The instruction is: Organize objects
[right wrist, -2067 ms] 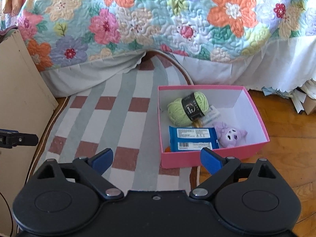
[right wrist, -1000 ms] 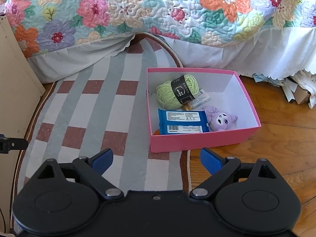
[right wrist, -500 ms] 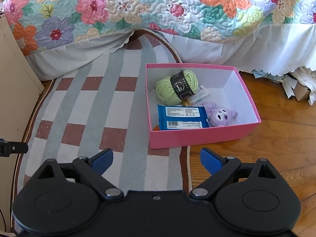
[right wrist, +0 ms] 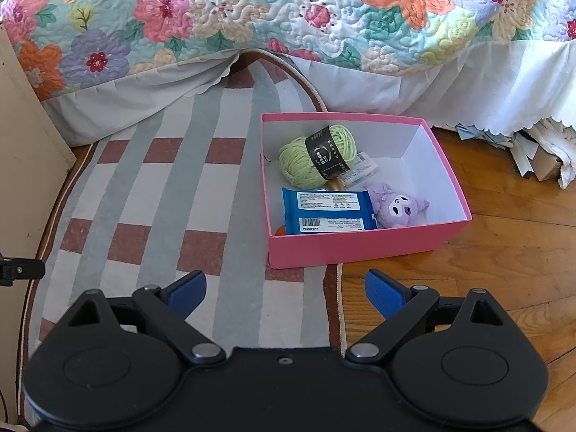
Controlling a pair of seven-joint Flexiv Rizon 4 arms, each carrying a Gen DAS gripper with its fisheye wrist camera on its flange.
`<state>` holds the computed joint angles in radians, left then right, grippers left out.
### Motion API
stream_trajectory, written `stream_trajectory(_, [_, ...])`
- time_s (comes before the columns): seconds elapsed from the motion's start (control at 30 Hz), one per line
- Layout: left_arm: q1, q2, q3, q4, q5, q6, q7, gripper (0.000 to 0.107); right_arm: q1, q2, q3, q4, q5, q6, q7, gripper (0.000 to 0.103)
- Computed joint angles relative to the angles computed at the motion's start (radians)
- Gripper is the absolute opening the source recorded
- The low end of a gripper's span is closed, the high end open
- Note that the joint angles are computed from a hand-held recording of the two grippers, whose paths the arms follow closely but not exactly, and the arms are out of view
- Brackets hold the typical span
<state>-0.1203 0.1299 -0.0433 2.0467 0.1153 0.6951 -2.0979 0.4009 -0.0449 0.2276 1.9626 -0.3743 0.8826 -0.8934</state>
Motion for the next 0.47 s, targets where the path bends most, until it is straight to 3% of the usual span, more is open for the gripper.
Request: stream_trajectory(0.47, [0.003,0.004,0.001,0.001,0.009,-0.005,0.011,0.103,-0.003,0.001,-0.001,0.002,0.003,0.000,-0.004,0.097])
